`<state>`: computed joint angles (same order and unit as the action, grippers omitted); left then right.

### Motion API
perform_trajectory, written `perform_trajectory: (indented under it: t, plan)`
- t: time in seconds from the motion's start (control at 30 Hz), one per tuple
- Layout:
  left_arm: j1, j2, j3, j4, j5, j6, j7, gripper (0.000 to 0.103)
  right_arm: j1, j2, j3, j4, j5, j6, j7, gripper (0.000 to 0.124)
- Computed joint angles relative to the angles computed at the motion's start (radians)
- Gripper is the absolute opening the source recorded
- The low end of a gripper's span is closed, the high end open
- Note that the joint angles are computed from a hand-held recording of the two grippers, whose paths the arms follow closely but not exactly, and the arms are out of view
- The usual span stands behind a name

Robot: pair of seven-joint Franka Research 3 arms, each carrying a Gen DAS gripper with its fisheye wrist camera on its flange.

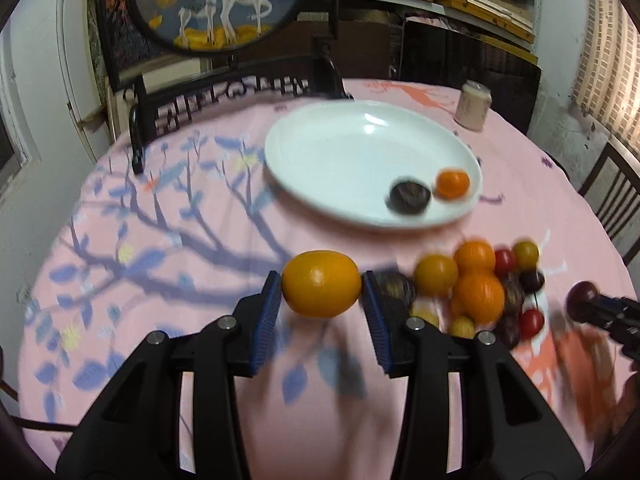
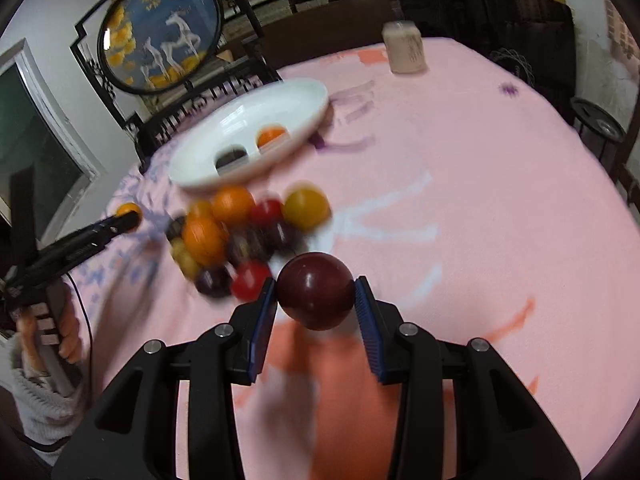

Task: Organize fruits
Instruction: 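Release the plum from the right tool into the plate while the left tool releases the yellow fruit there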

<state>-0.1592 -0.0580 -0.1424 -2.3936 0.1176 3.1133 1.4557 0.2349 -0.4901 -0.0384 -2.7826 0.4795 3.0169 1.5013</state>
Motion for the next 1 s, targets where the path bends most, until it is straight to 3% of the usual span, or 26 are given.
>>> perform_trajectory:
  t: [0.07,0.17,0.27,0.37,0.43,0.63,0.73,0.83,0.9,1.0]
  plan:
    - [0.035,0.022,-0.023,0.055,0.117,-0.013,-0.103,0.042,-0.05,0.017,0.039,0.066,-0.045,-0.01,0.019,0.041]
    - [0.024,0.076,-0.029,0.151,0.083,-0.035,-0.087,0.042,-0.086,0.091,0.075,0.185,-0.104,0.005,0.034,0.041]
    - [0.004,0.15,-0.006,0.26,0.236,-0.071,-0.23,0.042,-0.055,0.217,0.053,0.319,-0.101,0.01,0.023,0.041]
    - [-0.008,0.22,0.002,0.346,0.292,-0.105,-0.283,0.042,-0.057,0.361,0.056,0.452,-0.113,-0.008,0.042,0.041]
    - [-0.007,0.264,-0.002,0.394,0.293,-0.129,-0.285,0.042,-0.077,0.456,0.064,0.538,-0.165,-0.032,0.094,0.041]
    - [0.027,0.388,-0.044,0.515,0.21,-0.212,-0.206,0.042,-0.086,0.638,0.047,0.719,-0.131,-0.126,0.07,0.041]
    - [0.031,0.404,-0.05,0.527,0.186,-0.213,-0.184,0.043,-0.102,0.671,0.065,0.755,-0.086,-0.141,0.013,0.042]
    - [0.009,0.391,-0.021,0.509,0.21,-0.188,-0.199,0.067,-0.123,0.674,0.091,0.759,0.013,-0.137,-0.063,0.045]
    - [-0.033,0.365,0.038,0.48,0.285,-0.148,-0.273,0.068,-0.122,0.64,0.097,0.734,0.057,-0.099,-0.094,0.045]
    - [0.005,0.327,0.01,0.442,0.26,-0.117,-0.273,0.071,-0.126,0.546,0.138,0.683,0.258,-0.03,-0.286,0.05]
